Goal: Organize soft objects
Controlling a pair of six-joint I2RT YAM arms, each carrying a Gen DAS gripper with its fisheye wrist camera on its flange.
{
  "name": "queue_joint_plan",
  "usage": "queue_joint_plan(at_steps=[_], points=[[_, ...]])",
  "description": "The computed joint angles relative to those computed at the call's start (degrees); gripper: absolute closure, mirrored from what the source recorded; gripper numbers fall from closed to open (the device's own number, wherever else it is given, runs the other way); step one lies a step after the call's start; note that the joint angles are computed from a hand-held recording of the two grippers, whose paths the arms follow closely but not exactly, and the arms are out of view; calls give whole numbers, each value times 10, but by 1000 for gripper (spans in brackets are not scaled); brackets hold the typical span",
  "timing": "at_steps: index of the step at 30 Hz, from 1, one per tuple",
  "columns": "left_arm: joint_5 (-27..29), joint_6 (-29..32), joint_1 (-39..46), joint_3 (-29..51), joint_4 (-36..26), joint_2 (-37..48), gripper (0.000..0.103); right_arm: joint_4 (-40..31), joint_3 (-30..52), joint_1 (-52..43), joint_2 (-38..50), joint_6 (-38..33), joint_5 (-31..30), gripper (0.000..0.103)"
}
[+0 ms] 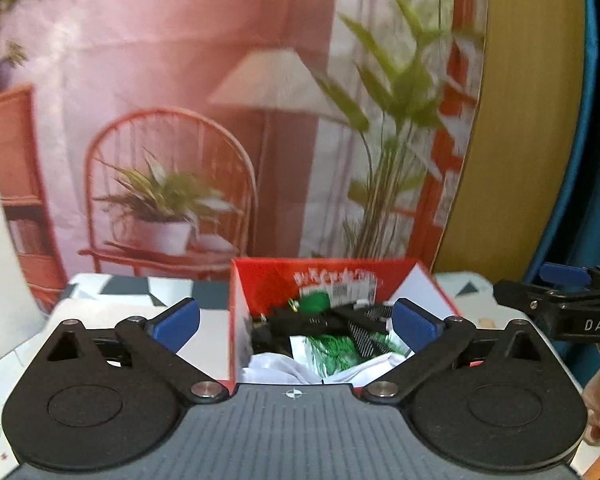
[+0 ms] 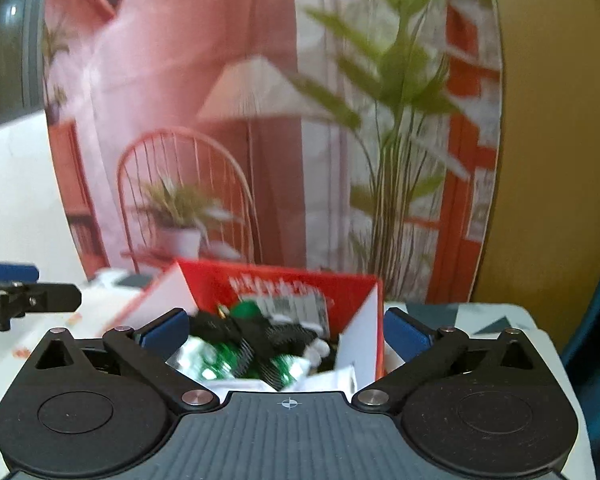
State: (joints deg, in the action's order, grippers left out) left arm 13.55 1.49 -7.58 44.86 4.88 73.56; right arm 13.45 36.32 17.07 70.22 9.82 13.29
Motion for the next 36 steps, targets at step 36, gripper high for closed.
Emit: queue_joint_plan(at_steps=[36], points=[[-117, 4, -42, -14, -334, -464, 0, -650, 147, 597, -261, 390, 633, 0]])
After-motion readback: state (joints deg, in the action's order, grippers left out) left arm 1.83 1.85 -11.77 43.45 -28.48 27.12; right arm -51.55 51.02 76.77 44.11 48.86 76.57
